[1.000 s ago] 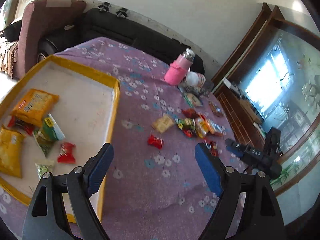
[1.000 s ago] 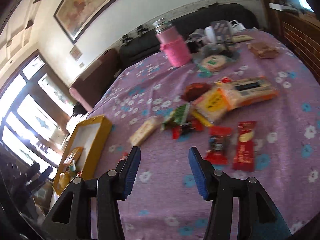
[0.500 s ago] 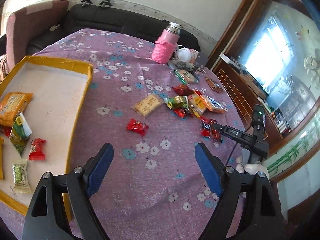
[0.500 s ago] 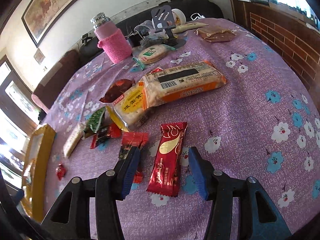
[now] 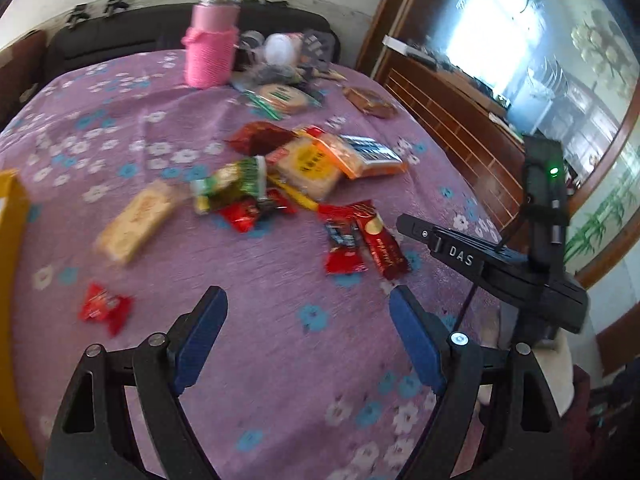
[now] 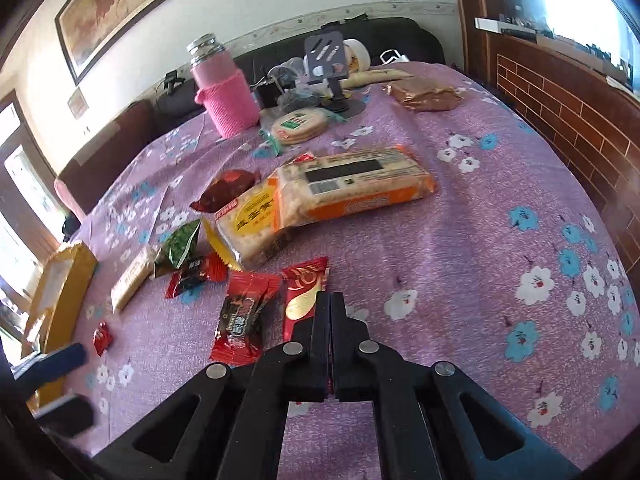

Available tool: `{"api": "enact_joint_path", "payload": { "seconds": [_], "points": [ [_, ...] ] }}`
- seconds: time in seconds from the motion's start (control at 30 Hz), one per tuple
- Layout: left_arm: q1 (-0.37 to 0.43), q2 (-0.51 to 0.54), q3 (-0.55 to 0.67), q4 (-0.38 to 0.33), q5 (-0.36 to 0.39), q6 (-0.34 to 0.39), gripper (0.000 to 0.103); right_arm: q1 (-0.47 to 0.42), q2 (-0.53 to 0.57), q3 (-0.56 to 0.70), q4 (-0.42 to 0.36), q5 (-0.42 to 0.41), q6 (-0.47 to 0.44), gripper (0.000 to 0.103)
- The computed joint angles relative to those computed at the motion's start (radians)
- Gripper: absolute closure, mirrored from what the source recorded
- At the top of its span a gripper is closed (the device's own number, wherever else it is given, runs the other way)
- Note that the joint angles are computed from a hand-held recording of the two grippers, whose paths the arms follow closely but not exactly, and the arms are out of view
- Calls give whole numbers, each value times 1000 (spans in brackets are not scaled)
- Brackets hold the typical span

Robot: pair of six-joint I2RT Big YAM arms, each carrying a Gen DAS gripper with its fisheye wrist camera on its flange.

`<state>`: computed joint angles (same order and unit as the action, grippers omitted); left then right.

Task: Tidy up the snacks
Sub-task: 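Grasp red candy with left tool while right tool grasps red Golden wafer bar, then carry both snacks over the tray and release them inside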

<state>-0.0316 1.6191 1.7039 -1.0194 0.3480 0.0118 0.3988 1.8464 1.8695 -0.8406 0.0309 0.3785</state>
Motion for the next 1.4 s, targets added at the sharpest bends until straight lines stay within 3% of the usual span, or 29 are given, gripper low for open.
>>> {"api": "enact_joint_path", "payload": {
  "seconds": [0.17, 0.23, 0.27, 0.3, 0.47, 0.5, 0.53, 0.7, 0.83, 0.87, 1.03, 1.1, 1.23, 1.4],
  "points": [
    [-65, 85, 67, 17, -52, 57, 22, -46, 20, 17, -17, -161, 74, 95],
    [-79, 117, 98, 7, -71, 82, 38, -58, 17, 10, 2, -201, 102, 88],
    [-84, 139, 122, -12, -72, 90, 53, -60, 13, 4, 10, -200, 107, 82],
    [-86, 155, 141, -28, -72, 94, 58, -60, 10, 1, 15, -198, 109, 80],
    [-91, 178, 157, 1, -76, 88, 60, -58, 21, 16, 7, -209, 102, 78],
    [-95, 178, 157, 4, -92, 94, 76, -57, 26, 24, 0, -210, 96, 78],
    [-98, 179, 160, -2, -108, 105, 83, -55, 28, 26, -3, -213, 91, 78],
    [-60, 146, 122, 15, -66, 61, 83, -40, 42, 44, -20, -195, 35, 77],
    [-16, 71, 48, 53, -25, 30, 83, -11, 55, 67, -35, -144, -36, 60],
    [-6, 50, 28, 64, -14, 22, 83, -3, 59, 74, -40, -126, -53, 55],
    [43, -56, -75, 119, 8, -12, 83, 52, 79, 105, -84, 44, -168, 53],
    [66, -100, -116, 139, 10, -17, 83, 67, 92, 127, -110, 95, -187, 53],
    [133, -177, -181, 164, 32, -22, 83, 86, 95, 131, -123, 177, -203, 75],
    [247, -251, -236, 179, 54, -29, 82, 91, 86, 123, -124, 184, -185, 76]
  ]
}}
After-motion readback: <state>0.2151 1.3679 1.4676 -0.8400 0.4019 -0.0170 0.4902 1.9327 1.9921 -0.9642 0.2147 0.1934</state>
